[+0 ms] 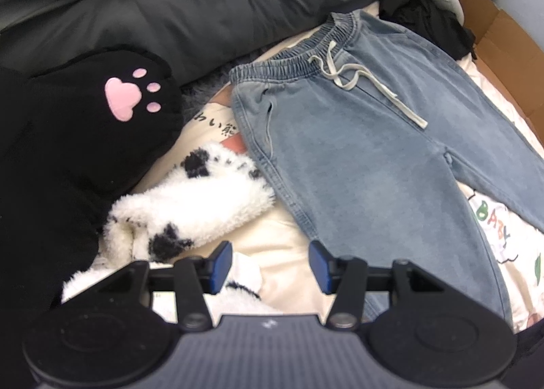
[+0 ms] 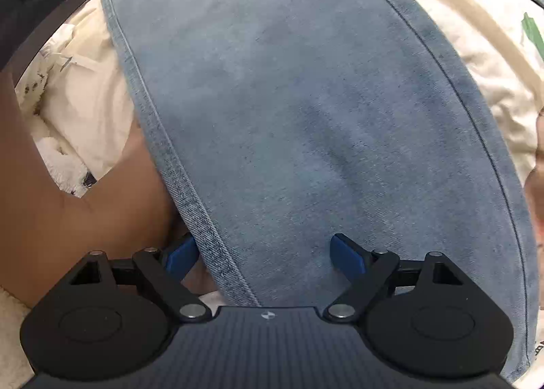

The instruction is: Fold clothes

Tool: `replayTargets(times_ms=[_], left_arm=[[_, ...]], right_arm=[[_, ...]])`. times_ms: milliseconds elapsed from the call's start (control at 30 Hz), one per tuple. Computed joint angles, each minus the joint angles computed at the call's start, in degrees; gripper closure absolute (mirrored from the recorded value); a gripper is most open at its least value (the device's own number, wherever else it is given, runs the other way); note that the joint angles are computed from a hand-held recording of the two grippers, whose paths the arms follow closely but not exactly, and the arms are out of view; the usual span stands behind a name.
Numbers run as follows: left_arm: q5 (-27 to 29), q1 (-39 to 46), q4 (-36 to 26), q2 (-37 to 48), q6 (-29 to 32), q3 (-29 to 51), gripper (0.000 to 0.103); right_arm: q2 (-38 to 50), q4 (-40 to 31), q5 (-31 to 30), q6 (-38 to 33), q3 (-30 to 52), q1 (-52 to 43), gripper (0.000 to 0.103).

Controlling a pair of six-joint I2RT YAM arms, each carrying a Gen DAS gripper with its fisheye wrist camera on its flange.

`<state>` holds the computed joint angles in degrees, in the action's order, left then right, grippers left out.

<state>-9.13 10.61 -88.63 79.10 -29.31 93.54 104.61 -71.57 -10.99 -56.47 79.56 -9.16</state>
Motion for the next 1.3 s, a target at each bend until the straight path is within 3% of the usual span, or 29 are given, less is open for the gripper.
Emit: replayTargets(times_ms=[367,500,800,933,1000,1067,1300], left_arm=[[1.3,-2.6,2.4,-0.1,-1.4,-3.2,0.05],[1.0,-3.2,2.0,0.3,-0.7,-2.9,0.05],[1.0,-1.5,1.7,0.7,0.3,-2.8,0.05],[1.3,-1.5,2.3,0.2,0.2,-4.2,0.05],[1.4,-1.7,3.0,-0.1,0.1,-5.4,0.05],[1.7,-1.9,3.5,-0.4,-0.2,-6.7,0.05],[2.2,-3.0,4.0,-0.5,-0.7,-8.4,0.05]], right_arm=[[0.5,1.1,-2.4,4.1,1.0,-1.5,0.016],[0.6,2.0,-2.6,2.5,-0.3,-1.3,0.023],[-2.2,6.3,-1.1,-0.2,-5.5,1.8,0.025],[-1.9,6.2,-1.1,-0.4,-4.7,1.5,0.042],[-0.6,3.9,-2.1,0.6,-2.2,1.0,0.062],[0.6,1.8,-3.1,1.6,0.1,0.4,0.069],[-1.1,4.3,-2.9,2.7,-3.4,1.0,0.061]])
